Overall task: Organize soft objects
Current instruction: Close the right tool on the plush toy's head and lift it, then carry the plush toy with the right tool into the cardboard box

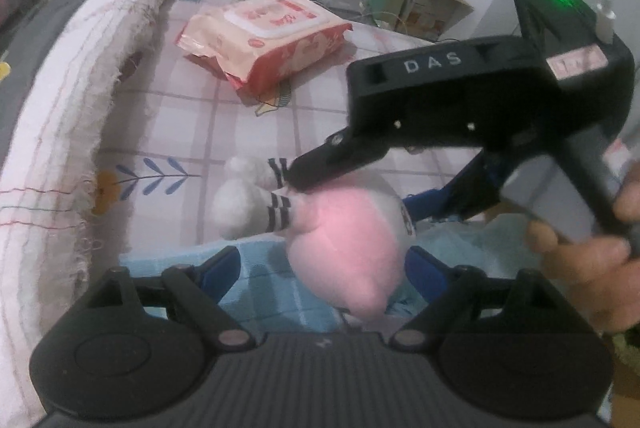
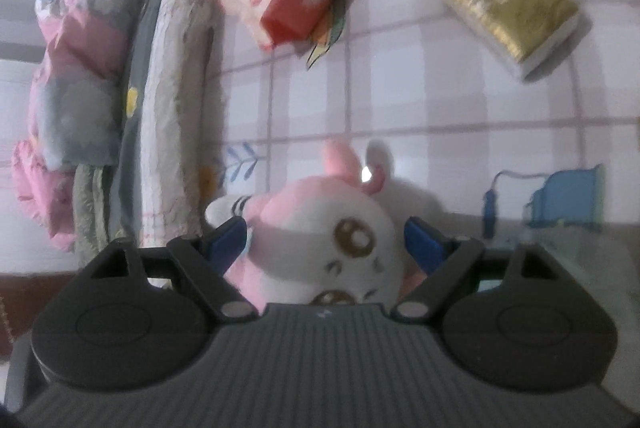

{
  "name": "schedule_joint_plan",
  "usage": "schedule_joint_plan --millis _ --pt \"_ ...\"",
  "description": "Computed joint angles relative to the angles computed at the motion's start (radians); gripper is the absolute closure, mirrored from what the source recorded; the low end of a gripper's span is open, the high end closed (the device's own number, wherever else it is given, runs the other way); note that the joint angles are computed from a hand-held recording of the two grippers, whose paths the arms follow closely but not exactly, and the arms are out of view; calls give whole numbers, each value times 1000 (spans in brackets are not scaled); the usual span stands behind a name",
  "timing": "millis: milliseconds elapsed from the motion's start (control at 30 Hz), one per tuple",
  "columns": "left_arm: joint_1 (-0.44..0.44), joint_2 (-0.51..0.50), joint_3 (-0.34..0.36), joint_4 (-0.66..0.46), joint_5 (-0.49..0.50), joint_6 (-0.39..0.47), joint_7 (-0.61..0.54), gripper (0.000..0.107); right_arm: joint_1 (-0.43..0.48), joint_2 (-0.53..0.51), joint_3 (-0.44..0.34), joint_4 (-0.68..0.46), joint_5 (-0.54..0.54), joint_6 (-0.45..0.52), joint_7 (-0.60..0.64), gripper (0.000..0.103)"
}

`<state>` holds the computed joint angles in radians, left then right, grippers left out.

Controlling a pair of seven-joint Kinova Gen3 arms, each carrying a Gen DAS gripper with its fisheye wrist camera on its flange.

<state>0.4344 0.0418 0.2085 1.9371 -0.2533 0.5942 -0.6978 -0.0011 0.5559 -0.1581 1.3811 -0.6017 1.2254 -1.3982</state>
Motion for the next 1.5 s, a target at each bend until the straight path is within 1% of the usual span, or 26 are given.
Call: schedule_joint_plan --millis 67,133,167,267,433,500,633,767,867,933,1000,1100,1200,1267,1333,1367,1433,1500 --pt "-6 2 -1 -5 29 -4 -33 23 -8 -17 -3 15 8 -18 16 18" --pt "-2 0 2 -14 28 6 -36 34 -3 -33 -9 30 -8 -25 28 26" --pt "-4 -2 8 -21 25 16 -31 33 -1 -36 -10 28 -13 -21 32 27" --pt "20 -19 13 -34 -37 51 37 33 -3 -79 -17 55 -27 -48 77 28" --pt "25 -94 54 -39 -111 98 126 32 26 -157 -18 93 -97 -42 150 29" --pt "21 -128 85 -47 -139 123 161 32 43 -198 -12 111 -131 -28 188 29" --pt "16 -189 172 -74 -201 178 224 29 87 -292 21 150 -203 27 285 30" --pt "17 -221 261 -116 -244 219 268 28 138 -391 87 193 -262 103 385 30" --pt "25 -216 325 -154 -281 236 298 28 184 -460 156 223 -296 169 459 31" --pt "42 -195 371 -183 -327 246 326 27 216 -493 207 234 -314 216 500 31" --pt "76 -163 398 -213 -370 242 350 26 260 -520 264 242 -324 269 545 31" --pt "132 -107 416 -244 -428 212 384 25 335 -539 344 238 -320 344 600 32" --pt "196 -22 425 -291 -499 186 407 23 420 -536 413 231 -302 403 656 32" --pt "242 48 422 -336 -531 176 399 22 476 -523 444 222 -288 429 687 32" --pt "281 116 413 -390 -535 179 367 22 539 -499 470 211 -275 445 719 32" --pt "295 148 408 -415 -529 179 344 22 567 -484 475 210 -272 449 738 32" --pt "333 209 395 -470 -529 203 305 21 627 -444 484 196 -269 459 762 32" --pt "358 240 375 -496 -517 223 278 21 673 -406 480 188 -266 455 780 32"
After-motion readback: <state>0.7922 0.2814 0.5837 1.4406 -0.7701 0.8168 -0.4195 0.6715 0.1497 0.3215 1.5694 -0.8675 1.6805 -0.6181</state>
